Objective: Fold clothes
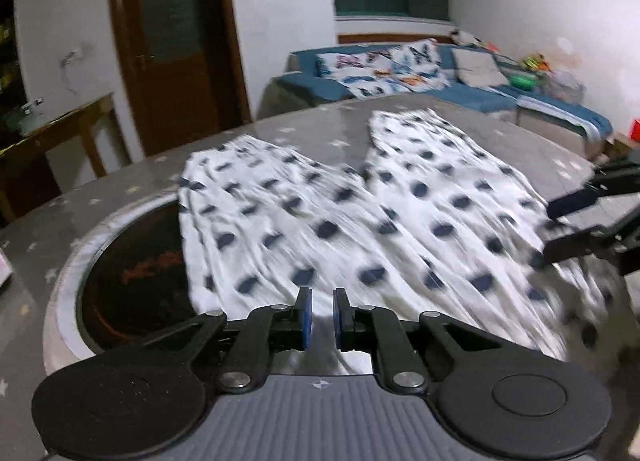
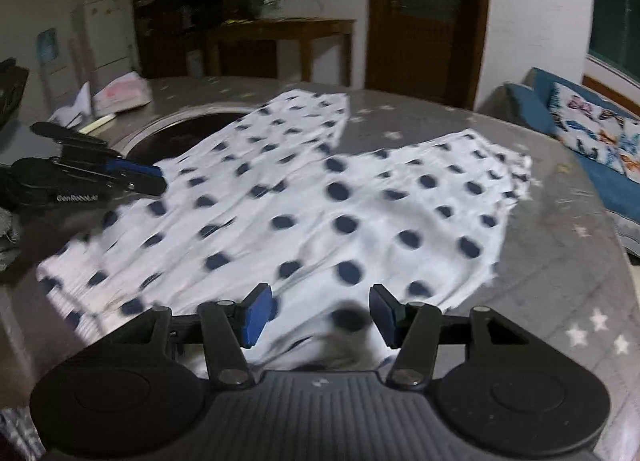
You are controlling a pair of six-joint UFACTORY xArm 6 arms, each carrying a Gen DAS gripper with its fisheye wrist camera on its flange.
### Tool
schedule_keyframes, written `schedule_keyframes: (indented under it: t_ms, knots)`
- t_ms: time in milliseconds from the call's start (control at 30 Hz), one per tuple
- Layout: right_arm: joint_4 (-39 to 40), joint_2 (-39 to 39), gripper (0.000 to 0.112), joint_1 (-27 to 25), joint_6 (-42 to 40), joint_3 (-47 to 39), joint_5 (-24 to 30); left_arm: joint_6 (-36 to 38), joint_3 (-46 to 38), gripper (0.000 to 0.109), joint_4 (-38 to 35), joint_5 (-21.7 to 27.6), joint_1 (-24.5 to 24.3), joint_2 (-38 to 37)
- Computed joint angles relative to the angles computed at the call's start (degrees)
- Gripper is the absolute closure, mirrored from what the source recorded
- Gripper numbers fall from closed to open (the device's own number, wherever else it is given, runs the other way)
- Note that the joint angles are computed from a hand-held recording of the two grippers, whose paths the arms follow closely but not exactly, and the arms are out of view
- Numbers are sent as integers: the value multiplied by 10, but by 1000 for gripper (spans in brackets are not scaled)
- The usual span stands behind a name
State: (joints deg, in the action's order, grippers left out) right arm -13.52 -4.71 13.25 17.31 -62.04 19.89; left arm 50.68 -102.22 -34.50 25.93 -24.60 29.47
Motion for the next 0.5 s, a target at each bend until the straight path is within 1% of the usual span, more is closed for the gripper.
schedule_keyframes:
  t_ms: [133, 200, 267, 367, 433, 500]
  knots:
    - [-43, -17, 57, 13, 29, 23, 13, 43, 56, 97, -31, -7, 2, -32]
    - [-68, -29, 56, 16, 50, 37, 10, 68, 78, 97, -52, -10, 5, -45]
    - [-75, -38, 56, 16, 66, 48, 8, 92, 99, 97, -74, -14, 7, -59]
    - [-99, -45, 56, 20, 94, 51, 13, 108, 118, 97, -86, -16, 12, -73]
    - [-121, -49, 56, 24, 115, 54, 7, 117, 129, 97, -91, -16, 15, -82]
    - [-103, -52, 56, 26, 102, 58, 0, 122, 135, 97, -93, -16, 17, -86]
